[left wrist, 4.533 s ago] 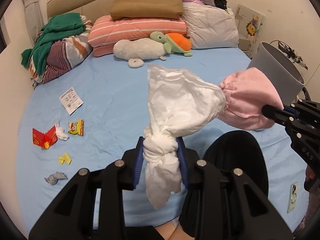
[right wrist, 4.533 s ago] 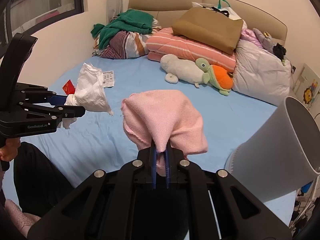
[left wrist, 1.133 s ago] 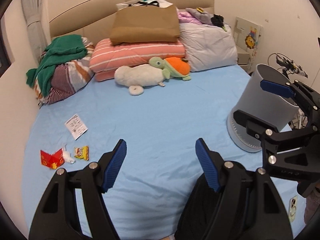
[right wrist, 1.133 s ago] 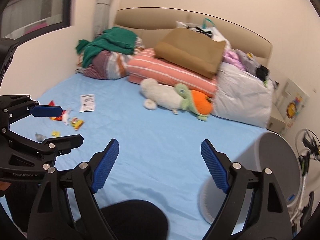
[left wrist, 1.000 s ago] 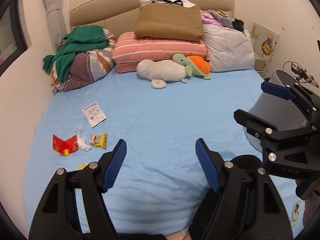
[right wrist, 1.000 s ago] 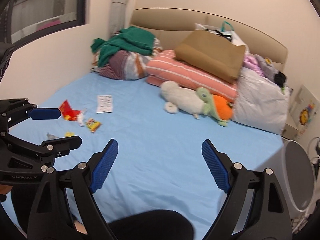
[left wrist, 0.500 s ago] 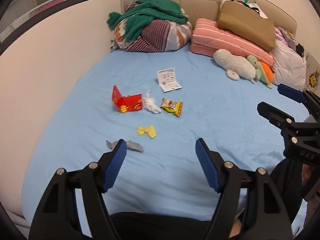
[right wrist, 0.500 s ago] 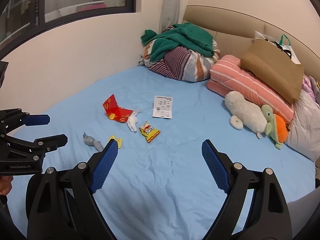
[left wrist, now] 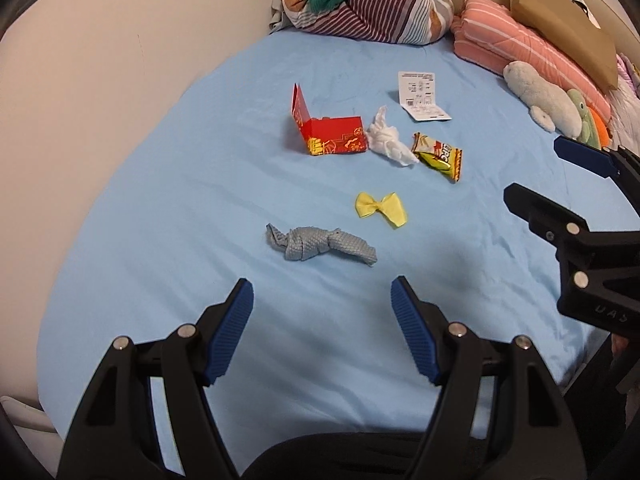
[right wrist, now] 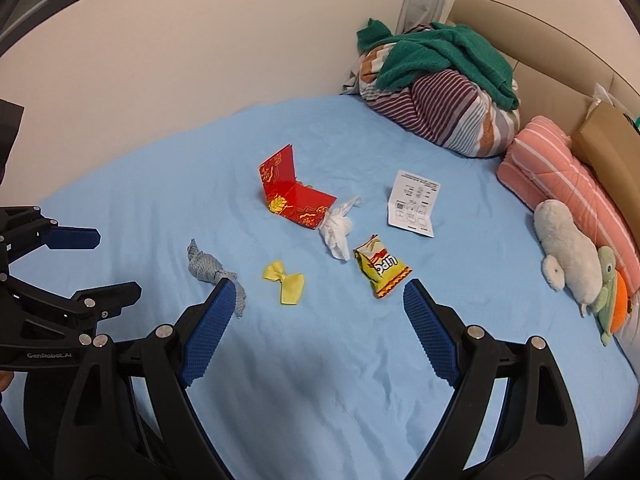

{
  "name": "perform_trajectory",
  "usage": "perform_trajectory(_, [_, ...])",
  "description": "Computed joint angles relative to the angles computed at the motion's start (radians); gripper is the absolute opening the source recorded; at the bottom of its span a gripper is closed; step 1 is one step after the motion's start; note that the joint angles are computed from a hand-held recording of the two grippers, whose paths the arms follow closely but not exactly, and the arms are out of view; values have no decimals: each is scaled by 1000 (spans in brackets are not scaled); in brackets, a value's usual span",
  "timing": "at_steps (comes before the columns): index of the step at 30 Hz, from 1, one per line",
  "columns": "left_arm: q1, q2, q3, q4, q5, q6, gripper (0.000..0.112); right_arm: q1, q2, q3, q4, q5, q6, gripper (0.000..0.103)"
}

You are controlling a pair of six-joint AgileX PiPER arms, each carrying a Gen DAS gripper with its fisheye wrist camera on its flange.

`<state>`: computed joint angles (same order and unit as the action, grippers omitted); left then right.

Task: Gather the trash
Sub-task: 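Grasp the grey knotted cloth with the left tool while the right tool grasps the yellow bow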

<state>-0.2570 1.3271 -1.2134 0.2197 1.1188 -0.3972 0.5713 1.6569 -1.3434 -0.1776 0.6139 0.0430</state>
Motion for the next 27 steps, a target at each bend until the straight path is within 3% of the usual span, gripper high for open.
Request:
perform_trajectory(6, [129, 87, 64, -85, -111, 124, 72, -5, 187, -96, 49, -14, -46, 82])
perform_trajectory(16, [227, 296, 70, -166, -246, 266, 72, -21, 451, -286, 101, 8, -95, 81])
perform_trajectory(22, [249, 369, 66, -178, -308, 306, 72, -21, 550, -371, 108, 39, -119, 68])
perform_trajectory(24, [256, 376, 67, -195, -327, 327, 71, -22, 575, -392, 120, 56, -129, 58])
perform_trajectory(25, [258, 378, 67, -198, -334, 333, 69, -20, 587, -400, 122, 65, -132, 53])
perform_trajectory(27, [268, 386, 66, -218, -339, 355, 54, -15, 602, -409, 120, 75, -139, 38])
